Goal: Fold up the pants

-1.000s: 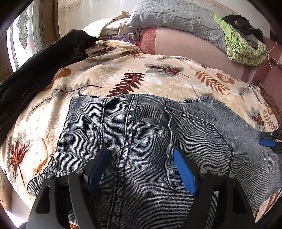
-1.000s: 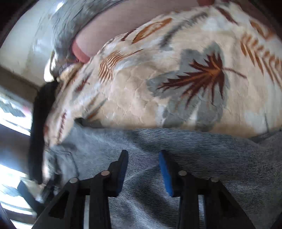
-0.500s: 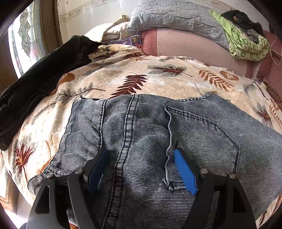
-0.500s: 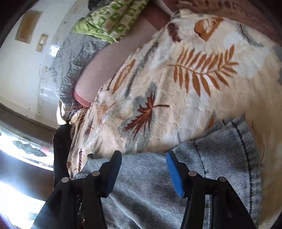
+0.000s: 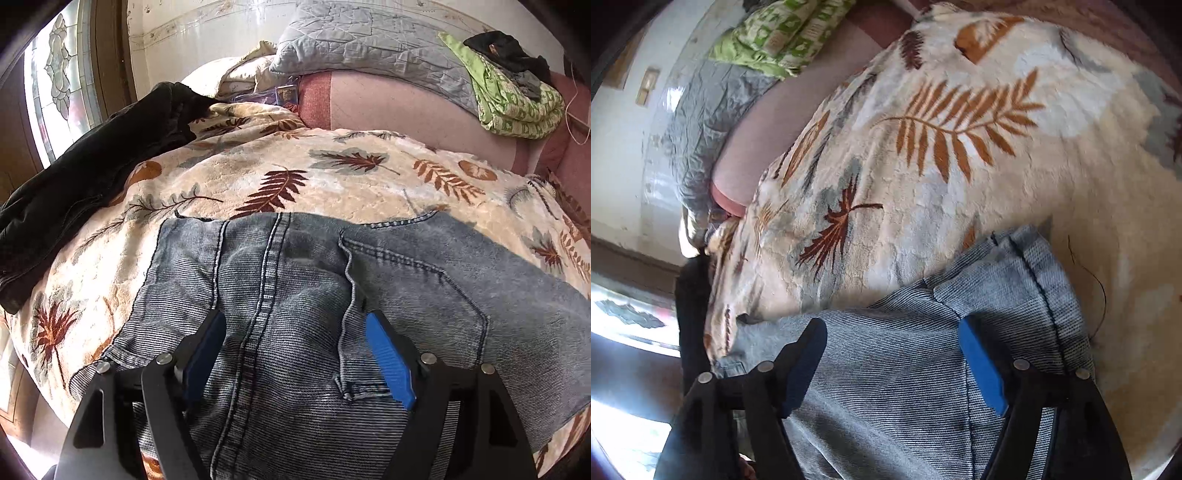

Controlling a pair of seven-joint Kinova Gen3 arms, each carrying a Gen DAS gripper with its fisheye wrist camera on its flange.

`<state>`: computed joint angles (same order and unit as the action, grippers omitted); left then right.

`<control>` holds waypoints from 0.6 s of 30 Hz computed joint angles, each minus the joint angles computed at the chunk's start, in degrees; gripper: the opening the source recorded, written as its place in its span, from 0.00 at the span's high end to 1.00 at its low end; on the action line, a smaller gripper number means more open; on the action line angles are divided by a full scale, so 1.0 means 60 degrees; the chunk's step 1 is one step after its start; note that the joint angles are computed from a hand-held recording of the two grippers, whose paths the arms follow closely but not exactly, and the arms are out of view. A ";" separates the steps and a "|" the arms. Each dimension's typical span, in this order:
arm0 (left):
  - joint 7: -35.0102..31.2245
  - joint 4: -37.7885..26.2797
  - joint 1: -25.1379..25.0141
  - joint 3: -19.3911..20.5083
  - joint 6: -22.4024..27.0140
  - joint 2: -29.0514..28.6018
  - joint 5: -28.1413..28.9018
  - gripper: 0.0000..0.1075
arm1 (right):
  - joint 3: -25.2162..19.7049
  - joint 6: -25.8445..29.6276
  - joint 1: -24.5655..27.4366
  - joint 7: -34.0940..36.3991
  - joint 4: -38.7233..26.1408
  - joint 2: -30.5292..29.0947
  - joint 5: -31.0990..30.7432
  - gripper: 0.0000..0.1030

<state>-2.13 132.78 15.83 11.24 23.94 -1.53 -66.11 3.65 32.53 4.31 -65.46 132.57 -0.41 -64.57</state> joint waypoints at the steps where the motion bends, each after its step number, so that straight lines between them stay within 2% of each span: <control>1: 0.0033 0.0048 0.0053 0.0074 0.0089 -0.0224 0.0011 0.27 | 0.0075 0.0170 0.0146 0.0351 0.0121 -0.0217 -0.0388 0.26; 4: -0.0118 0.0222 -0.0446 0.0865 0.0126 -0.0832 0.0266 0.27 | 0.0079 0.0759 0.0417 0.1473 0.0382 -0.0720 -0.1447 0.26; 6: -0.0852 0.0130 -0.0796 0.1331 0.0146 -0.0859 0.0925 0.27 | 0.0471 0.1344 -0.0071 0.2235 0.0416 -0.0750 -0.2011 0.25; 8: -0.1626 -0.0044 -0.0801 0.1460 0.0300 -0.0699 0.1603 0.27 | 0.0500 0.1436 -0.0573 0.2519 0.0300 -0.0451 -0.2049 0.21; 10: -0.2339 -0.0174 -0.0304 0.0917 0.0131 -0.0326 0.2205 0.27 | 0.0186 0.0907 -0.0729 0.2199 0.0155 0.0204 -0.1559 0.19; 12: -0.2552 -0.0328 0.0469 0.0411 0.0417 0.0277 0.2187 0.27 | -0.0154 0.0658 -0.0487 0.1479 0.0115 0.0369 -0.1424 0.19; 15: -0.1763 -0.0278 0.1087 0.0294 0.0890 0.0398 0.1301 0.25 | -0.0399 0.1064 -0.0284 0.0975 -0.0372 0.0142 -0.1076 0.19; 17: -0.1398 -0.0139 0.1591 -0.0376 0.0582 0.0368 0.1007 0.24 | -0.0575 0.0832 -0.0498 0.0695 -0.0780 0.0026 -0.0648 0.18; 18: -0.1395 -0.0067 0.1654 -0.0574 0.0381 0.0312 0.1002 0.23 | -0.0645 0.0611 -0.0615 0.0676 -0.0913 0.0119 -0.0580 0.15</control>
